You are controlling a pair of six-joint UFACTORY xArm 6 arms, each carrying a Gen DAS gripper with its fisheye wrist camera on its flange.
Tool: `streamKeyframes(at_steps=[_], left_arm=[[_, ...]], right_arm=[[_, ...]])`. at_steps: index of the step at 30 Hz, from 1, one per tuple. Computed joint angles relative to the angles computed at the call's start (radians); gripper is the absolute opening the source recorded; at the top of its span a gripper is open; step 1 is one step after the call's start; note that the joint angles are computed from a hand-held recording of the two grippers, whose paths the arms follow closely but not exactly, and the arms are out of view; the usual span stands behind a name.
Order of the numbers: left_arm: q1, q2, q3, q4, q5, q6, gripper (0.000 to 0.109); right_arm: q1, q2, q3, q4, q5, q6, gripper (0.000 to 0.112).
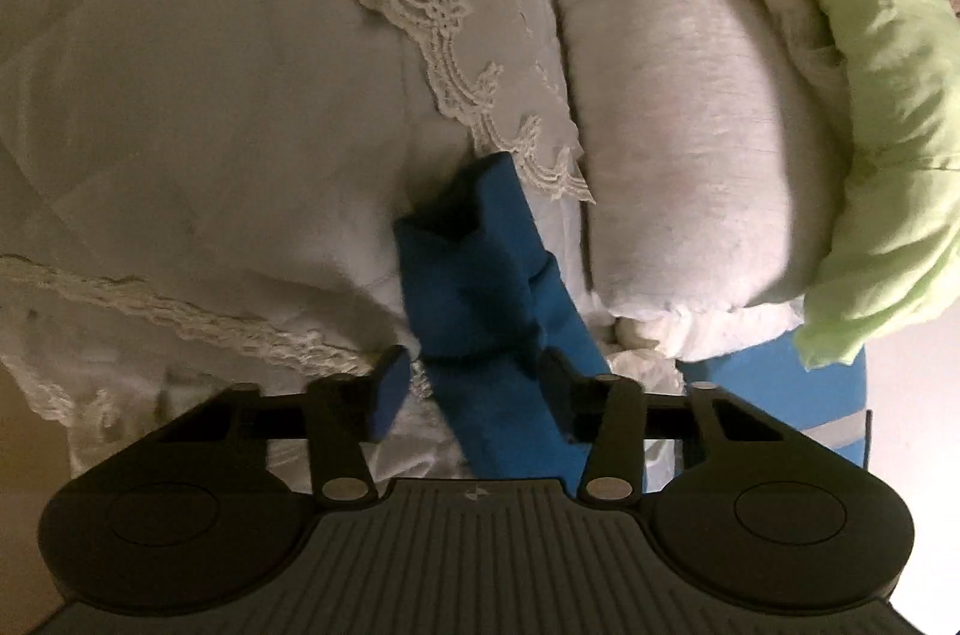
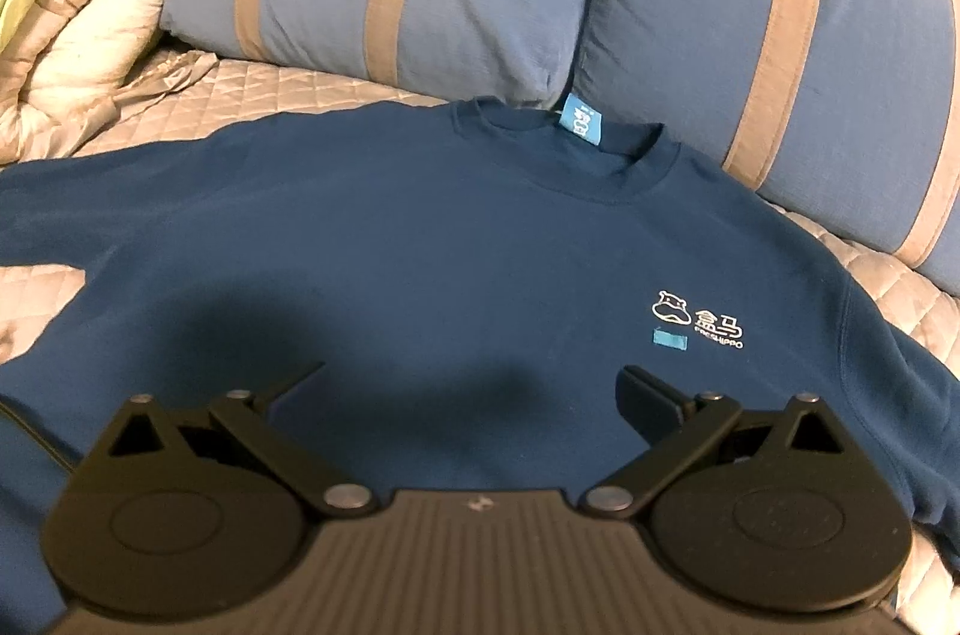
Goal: Fold clothes
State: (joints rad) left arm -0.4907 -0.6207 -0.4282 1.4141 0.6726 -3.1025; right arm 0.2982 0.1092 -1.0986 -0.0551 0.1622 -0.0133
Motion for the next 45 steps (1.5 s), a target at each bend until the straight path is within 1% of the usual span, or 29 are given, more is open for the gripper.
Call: streamKeyframes(at_steps=[1,2,3,7,10,13,18,21,24,30,33,39,45], left_arm=[[0.005,0.006,-0.005,0.012,-0.002,-0.011,0.023],[0.010,0.014,-0.015,0.015,-0.003,-0.008,0.011],[0.014,0.021,-0.027,0.004,-0.002,0.015,0.005],[0.012,0.053,-0.106,-0.147,0.034,0.287,0.003],[-0.039,0.077,-0.183,-0.222,0.133,0.506,0.003],[-0.095,0.121,-0.280,-0.271,0.239,0.716,0.003],[-0.175,0.230,-0.465,-0.288,0.381,1.002,0.003],[-0.221,0.305,-0.574,-0.265,0.440,1.124,0.003],[-0.270,0.376,-0.673,-0.244,0.477,1.216,0.003],[-0.314,0.557,-0.903,-0.245,0.496,1.449,0.003],[-0.330,0.638,-1.002,-0.245,0.490,1.546,0.003],[-0.332,0.779,-1.179,-0.263,0.445,1.687,0.003],[-0.335,0.906,-1.343,-0.291,0.405,1.800,0.003]], right_arm=[[-0.001,0.001,0.000,-0.009,0.001,0.005,0.103],[-0.001,0.002,-0.001,-0.016,0.001,0.009,0.103],[-0.002,0.003,-0.003,-0.023,0.003,0.012,0.103],[-0.006,0.010,-0.010,-0.084,0.012,0.060,0.103],[-0.006,0.010,-0.011,-0.083,0.013,0.060,0.103],[-0.005,0.010,-0.010,-0.075,0.010,0.052,0.103],[-0.005,0.010,-0.009,-0.055,0.003,0.033,0.103],[-0.006,0.009,-0.008,-0.035,-0.004,0.018,0.103],[-0.006,0.008,-0.009,-0.022,-0.004,0.009,0.103],[-0.005,0.004,-0.007,0.010,-0.009,-0.019,0.103],[-0.006,0.004,-0.007,0.034,-0.009,-0.039,0.103],[-0.005,0.003,-0.013,0.061,0.006,-0.058,0.103],[0.000,-0.003,-0.006,0.125,0.001,-0.116,0.103]])
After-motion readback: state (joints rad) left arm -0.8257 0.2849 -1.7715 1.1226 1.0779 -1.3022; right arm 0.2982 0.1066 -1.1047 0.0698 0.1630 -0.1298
